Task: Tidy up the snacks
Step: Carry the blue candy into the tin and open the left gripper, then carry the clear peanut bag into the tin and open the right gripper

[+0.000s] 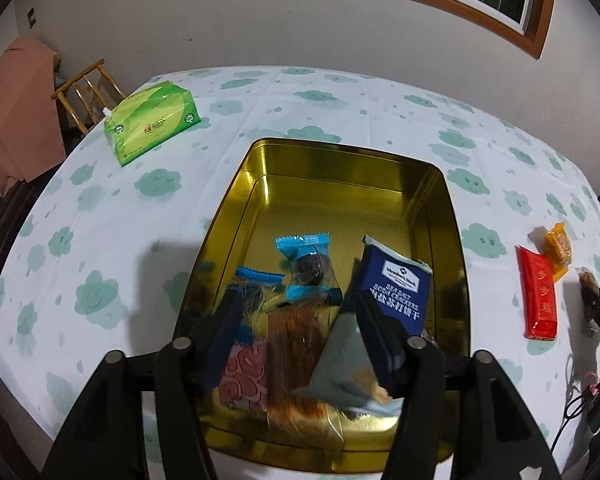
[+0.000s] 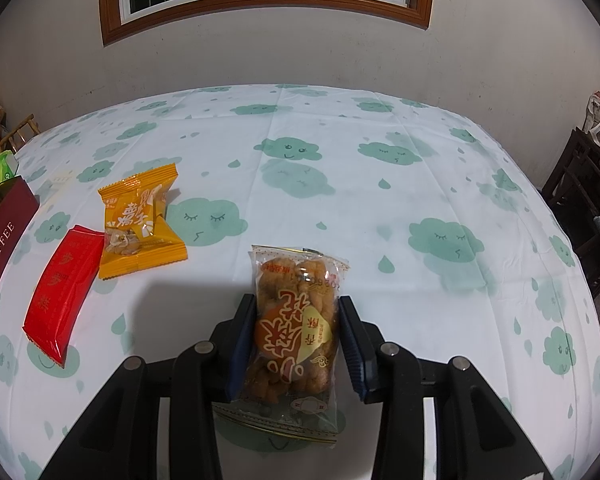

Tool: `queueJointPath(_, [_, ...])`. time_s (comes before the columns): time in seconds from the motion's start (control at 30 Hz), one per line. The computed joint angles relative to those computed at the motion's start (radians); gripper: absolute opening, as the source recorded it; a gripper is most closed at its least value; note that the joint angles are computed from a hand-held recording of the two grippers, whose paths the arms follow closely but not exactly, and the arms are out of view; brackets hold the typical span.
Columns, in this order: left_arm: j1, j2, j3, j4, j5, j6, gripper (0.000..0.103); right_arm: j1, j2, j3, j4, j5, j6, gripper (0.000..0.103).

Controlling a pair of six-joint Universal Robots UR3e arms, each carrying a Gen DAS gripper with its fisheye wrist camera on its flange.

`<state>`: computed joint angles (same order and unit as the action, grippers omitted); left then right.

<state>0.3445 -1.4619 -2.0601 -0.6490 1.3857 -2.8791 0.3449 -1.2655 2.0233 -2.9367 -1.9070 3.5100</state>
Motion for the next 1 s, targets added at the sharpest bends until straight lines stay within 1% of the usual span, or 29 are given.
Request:
queueJointPath(0.07, [0.011,0.035,-0.028,-0.002,-0.008,-0.006,0.064,0.0,0.0,0.0,0.0,0.0,0.003,0.041])
queueJointPath(0.13, [0.022,0.07,-0.057,-0.001,-0.016,-0.006,0.065,0.0,0.0,-0.001,0.002,-0.003,0.011,0.04])
queueJointPath(0.27, [0.04,0.128,-0.097,-0.012,-0.029,0.004,0.072,0.006,-0.004,-0.008,0.021,-0.013,0.056,0.04])
queueJointPath(0.3, [0.044,0.14,-0.105,-0.013,-0.029,0.005,0.075,0.012,-0.003,-0.013,0.026,-0.024,0.064,0.04])
queueJointPath(0.37, [0.051,0.163,-0.12,-0.012,-0.031,0.007,0.077,0.025,-0.003,-0.024,0.036,-0.044,0.083,0.04])
queueJointPath(0.53, [0.067,0.212,-0.157,-0.009,-0.033,0.023,0.08,0.061,-0.006,-0.072,0.09,-0.073,0.104,0.04])
queueJointPath(0.6, [0.074,0.23,-0.172,-0.007,-0.031,0.029,0.082,0.08,-0.005,-0.099,0.116,-0.086,0.11,0.04])
queueJointPath(0.73, [0.112,0.275,-0.191,-0.037,-0.056,0.049,0.083,0.122,-0.008,-0.155,0.159,-0.091,0.132,0.04])
queueJointPath(0.87, [0.152,0.325,-0.212,-0.053,-0.066,0.074,0.084,0.17,0.013,-0.238,0.201,-0.072,0.141,0.04])
queueJointPath(1.0, [0.227,0.405,-0.233,-0.105,-0.107,0.123,0.085,0.227,0.069,-0.358,0.245,-0.042,0.148,0.04])
